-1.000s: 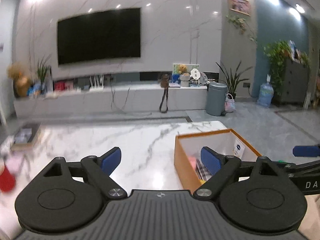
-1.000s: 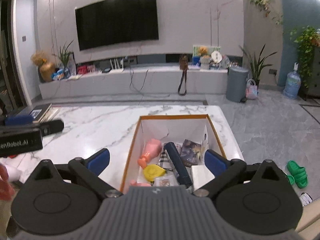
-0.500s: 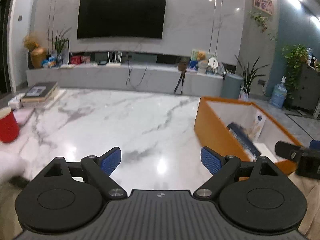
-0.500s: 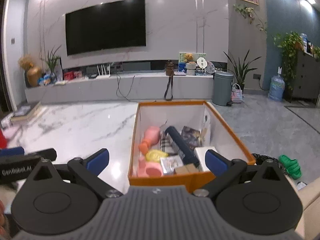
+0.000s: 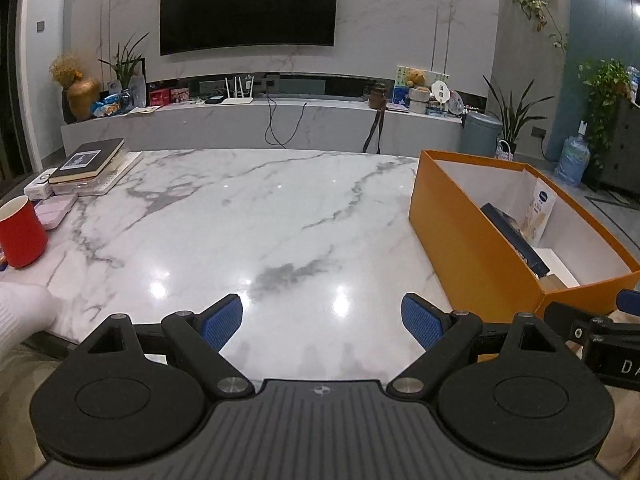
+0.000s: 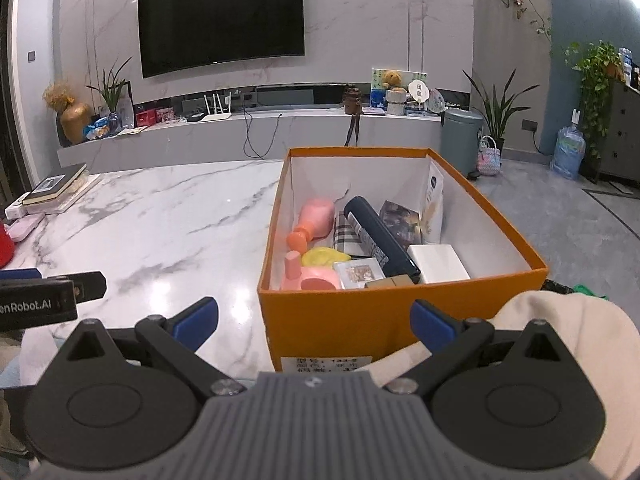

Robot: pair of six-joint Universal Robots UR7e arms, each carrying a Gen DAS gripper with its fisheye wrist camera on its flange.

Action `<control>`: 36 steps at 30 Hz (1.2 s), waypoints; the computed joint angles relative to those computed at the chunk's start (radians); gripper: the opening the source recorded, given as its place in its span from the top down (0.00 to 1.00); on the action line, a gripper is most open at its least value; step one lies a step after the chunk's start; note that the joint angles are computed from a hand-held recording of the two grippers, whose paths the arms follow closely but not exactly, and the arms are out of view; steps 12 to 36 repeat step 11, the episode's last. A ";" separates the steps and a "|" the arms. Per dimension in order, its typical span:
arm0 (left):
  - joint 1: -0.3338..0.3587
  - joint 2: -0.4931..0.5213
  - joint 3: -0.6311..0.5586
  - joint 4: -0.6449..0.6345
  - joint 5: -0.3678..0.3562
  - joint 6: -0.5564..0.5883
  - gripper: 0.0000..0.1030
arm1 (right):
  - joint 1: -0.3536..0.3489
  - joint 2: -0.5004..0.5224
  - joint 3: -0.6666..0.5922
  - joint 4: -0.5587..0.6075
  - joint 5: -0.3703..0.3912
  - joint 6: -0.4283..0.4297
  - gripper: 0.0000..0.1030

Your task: Organize rigid objects

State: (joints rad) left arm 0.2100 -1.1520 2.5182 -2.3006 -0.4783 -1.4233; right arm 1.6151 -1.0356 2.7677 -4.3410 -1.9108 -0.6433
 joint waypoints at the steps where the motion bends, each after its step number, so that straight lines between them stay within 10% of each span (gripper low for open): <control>1: -0.003 0.000 -0.001 0.007 -0.001 -0.005 0.00 | -0.002 -0.005 0.002 0.003 0.004 0.002 0.03; 36: -0.008 -0.009 -0.010 0.054 0.001 -0.029 0.00 | 0.002 -0.016 0.004 0.011 0.005 0.006 0.03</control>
